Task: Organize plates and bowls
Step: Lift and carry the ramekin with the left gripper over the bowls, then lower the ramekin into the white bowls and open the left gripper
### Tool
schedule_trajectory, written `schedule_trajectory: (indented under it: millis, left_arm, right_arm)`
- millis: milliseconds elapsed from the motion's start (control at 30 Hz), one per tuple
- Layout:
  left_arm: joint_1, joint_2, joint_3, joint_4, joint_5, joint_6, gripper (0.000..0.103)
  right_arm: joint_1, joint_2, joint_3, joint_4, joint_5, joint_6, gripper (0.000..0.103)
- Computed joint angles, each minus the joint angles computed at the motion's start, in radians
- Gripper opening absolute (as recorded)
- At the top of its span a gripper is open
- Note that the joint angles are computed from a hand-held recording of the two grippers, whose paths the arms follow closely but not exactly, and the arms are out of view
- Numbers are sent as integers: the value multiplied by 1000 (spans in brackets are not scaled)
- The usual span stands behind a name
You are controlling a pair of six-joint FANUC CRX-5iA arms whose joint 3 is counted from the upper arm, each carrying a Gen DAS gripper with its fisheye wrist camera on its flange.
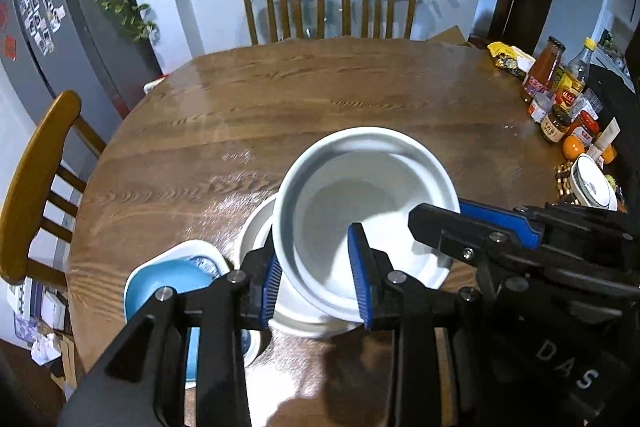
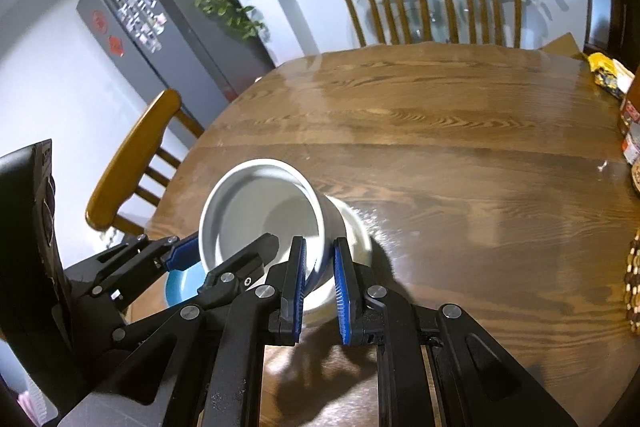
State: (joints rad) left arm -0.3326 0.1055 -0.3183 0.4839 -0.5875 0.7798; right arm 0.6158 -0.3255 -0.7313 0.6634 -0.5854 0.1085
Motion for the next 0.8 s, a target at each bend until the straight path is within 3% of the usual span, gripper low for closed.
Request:
schedule_trajectory:
  millis: [800]
  left_arm:
    - [22,122,82,-82,-93,102,29]
  right_arm:
    - [-37,156,101,-238,35,196,16]
